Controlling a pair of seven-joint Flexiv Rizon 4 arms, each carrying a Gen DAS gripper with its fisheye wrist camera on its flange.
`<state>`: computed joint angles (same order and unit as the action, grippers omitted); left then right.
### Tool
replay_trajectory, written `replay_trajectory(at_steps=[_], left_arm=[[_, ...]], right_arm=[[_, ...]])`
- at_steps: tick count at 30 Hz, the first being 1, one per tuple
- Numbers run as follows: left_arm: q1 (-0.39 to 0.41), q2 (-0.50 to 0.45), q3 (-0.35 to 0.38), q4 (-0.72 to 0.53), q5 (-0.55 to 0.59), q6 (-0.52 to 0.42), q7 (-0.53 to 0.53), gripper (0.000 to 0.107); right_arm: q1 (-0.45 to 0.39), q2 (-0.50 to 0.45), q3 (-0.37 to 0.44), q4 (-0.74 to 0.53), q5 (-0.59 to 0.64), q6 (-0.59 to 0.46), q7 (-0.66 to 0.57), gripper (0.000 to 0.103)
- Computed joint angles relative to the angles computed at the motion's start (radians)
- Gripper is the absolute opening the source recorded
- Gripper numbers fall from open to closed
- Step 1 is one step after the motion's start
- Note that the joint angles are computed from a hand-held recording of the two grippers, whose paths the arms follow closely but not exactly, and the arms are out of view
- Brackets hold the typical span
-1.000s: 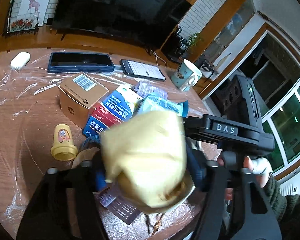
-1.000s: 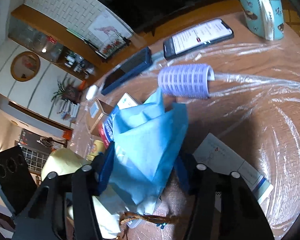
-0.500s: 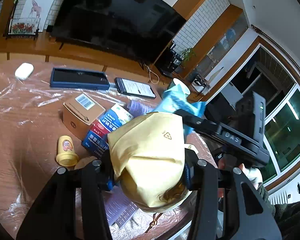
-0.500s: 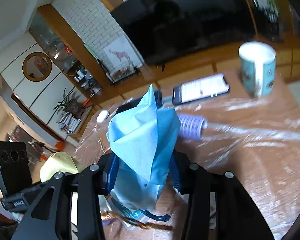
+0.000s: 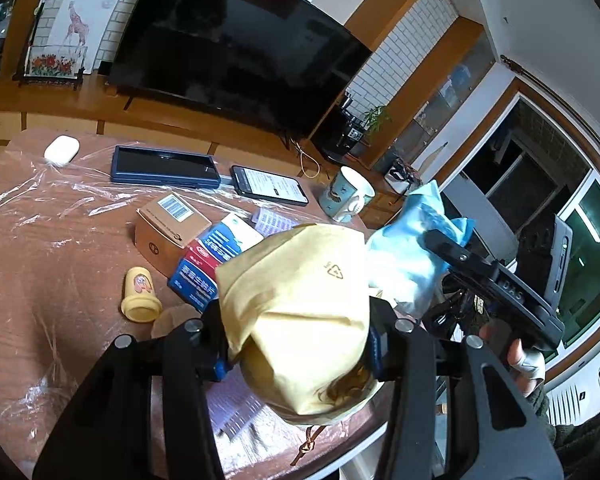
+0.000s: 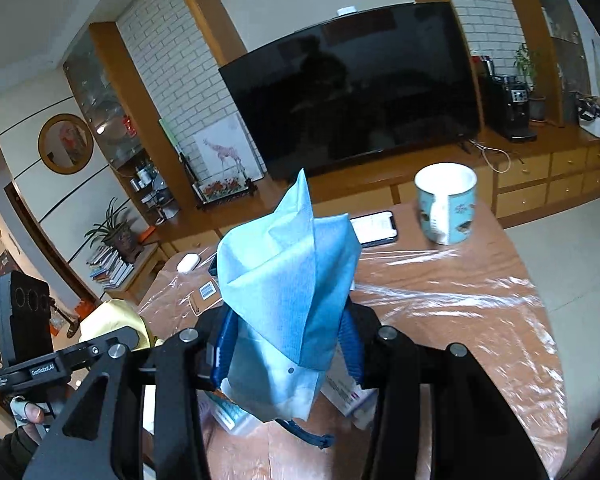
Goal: Collect trash
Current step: 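Carry the yellow cloth and blue wipe with both tools over the black bin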
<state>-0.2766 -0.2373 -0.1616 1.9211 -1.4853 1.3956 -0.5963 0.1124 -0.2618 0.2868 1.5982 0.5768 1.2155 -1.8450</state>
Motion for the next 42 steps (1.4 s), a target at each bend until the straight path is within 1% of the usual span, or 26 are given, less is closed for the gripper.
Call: replay_trajectory(at_steps=[5,9,12,16,25,28,31,34,37,40,42], left_arm=[[-0.020,0.023,-0.001,0.027,0.003,0.011,-0.001,0.049],[-0.039,0.042,-0.001,0.051,0.007,0.025,-0.004,0.049],[-0.057,0.056,-0.001,0.074,0.030,0.046,-0.021,0.049],[-0.073,0.072,-0.001,0.105,0.083,0.071,-0.065,0.049],[-0.084,0.110,-0.005,0.200,0.320,0.123,-0.260,0.049],[-0.078,0.121,0.004,0.227,0.442,0.129,-0.357,0.049],[-0.069,0.135,0.025,0.252,0.615,0.127,-0.493,0.049],[-0.055,0.149,0.035,0.269,0.743,0.119,-0.597,0.049],[-0.043,0.160,0.030,0.284,0.793,0.116,-0.644,0.049],[-0.040,0.173,0.041,0.301,0.873,0.105,-0.716,0.049],[-0.036,0.179,0.045,0.310,0.905,0.099,-0.748,0.049]], right_arm=[[-0.012,0.081,-0.003,0.074,0.033,-0.001,-0.025,0.044],[-0.010,0.137,-0.026,0.121,0.081,-0.024,-0.067,0.044],[0.006,0.182,-0.049,0.162,0.095,-0.042,-0.086,0.044],[0.037,0.233,-0.080,0.219,0.081,-0.055,-0.087,0.044],[0.094,0.325,-0.129,0.329,0.059,-0.090,-0.097,0.044],[0.110,0.348,-0.139,0.356,0.048,-0.096,-0.093,0.044],[0.125,0.368,-0.149,0.377,0.042,-0.107,-0.097,0.044],[0.138,0.387,-0.153,0.398,0.021,-0.113,-0.094,0.044],[0.152,0.401,-0.161,0.409,0.013,-0.128,-0.100,0.044],[0.162,0.412,-0.163,0.425,0.002,-0.137,-0.100,0.044],[0.169,0.420,-0.164,0.436,-0.004,-0.150,-0.097,0.044]])
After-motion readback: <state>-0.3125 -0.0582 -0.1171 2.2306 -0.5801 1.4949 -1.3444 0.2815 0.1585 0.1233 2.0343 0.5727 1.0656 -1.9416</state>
